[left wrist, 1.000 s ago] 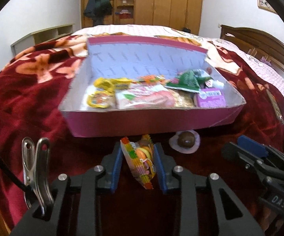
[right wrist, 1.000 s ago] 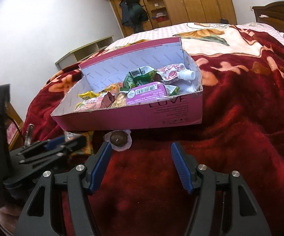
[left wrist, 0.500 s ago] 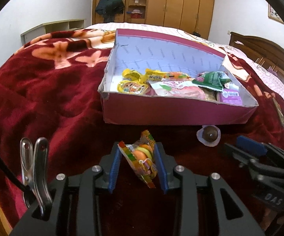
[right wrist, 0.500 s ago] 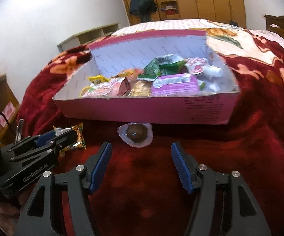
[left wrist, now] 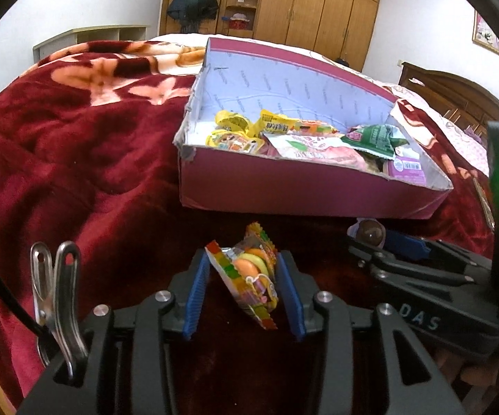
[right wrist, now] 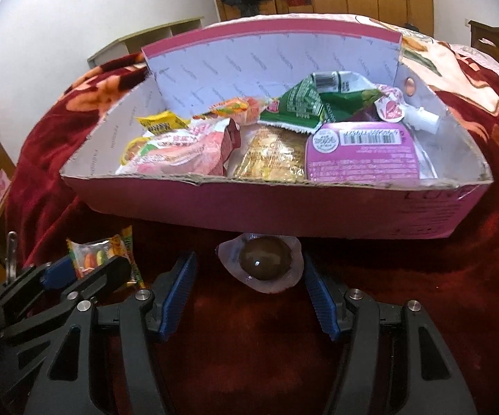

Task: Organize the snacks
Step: 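Close the right tool on the brown chocolate ball while the left tool holds the bag, then carry the chocolate ball with the right tool while the left tool carries the candy bag into the box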

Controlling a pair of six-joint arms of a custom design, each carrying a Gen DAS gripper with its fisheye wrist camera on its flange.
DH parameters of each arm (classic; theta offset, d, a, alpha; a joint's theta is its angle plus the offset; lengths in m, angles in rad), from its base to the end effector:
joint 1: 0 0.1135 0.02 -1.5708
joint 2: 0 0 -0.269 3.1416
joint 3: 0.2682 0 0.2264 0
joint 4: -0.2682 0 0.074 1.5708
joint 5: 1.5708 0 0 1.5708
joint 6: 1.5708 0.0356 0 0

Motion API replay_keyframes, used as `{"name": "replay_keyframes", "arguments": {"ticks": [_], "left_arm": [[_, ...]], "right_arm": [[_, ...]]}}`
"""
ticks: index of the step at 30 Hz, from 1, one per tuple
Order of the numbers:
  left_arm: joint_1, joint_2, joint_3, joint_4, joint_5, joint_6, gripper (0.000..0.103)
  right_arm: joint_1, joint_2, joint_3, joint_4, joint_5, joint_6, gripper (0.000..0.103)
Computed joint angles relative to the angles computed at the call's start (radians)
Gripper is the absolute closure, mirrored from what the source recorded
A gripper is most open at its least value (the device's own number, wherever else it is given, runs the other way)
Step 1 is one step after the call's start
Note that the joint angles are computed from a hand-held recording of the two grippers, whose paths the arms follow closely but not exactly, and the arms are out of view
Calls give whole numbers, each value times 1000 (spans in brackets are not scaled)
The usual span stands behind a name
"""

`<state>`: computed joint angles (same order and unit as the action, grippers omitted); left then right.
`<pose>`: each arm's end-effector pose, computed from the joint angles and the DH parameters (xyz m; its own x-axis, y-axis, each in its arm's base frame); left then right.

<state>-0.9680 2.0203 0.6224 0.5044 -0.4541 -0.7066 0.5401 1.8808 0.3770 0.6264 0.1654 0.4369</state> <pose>0.1829 -0.2382 0.0685 -0.7155 0.0104 -0.6986 0.1577 0.9765 -0.1469 0.2142 0.1216 0.0720 -0.7741 0.0225 -0.6327 -0.0987 0.9829 0.1557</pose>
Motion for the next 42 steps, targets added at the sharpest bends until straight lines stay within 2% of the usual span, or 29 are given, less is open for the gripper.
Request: {"name": "replay_keyframes", "arguments": {"ticks": [6,12,16,17,25,26,30,37,38,39,41,42], "left_arm": [[0,9,3,4,0,1,58],[1,7,0,8,2,1,58],[1,11,-1,14,9,1,58],[2,11,-1,15,11,1,58],[4,11,-8,27,15,2,57],[4,11,-8,27,14,3,57],[4,11,-8,27,15,3,57],[3,13,-4,23,12,4,56],[3,12,-5,22,11,4,56],[2,13,-4,21,11,4,56],[3,13,-5,24,12,4,56],[4,13,-6,26,13,4,56]], "right_arm": [[-4,11,9,-10,20,15,53],[-9,-1,-19,22,22,22,61],[-9,-21,-51,45,9,25,63],[-6,-26,-59,50,11,27,72],[15,-73,-129,100,2,18,72],[15,-74,-129,105,-6,11,69],[20,-75,-110,88,4,-3,48],[-45,-2,-24,41,-73,-1,47],[-50,-3,-32,54,-78,-2,51],[-51,-6,-42,67,-76,1,63],[-55,-10,-48,68,-74,3,72],[-56,-12,-54,76,-75,4,72]]}}
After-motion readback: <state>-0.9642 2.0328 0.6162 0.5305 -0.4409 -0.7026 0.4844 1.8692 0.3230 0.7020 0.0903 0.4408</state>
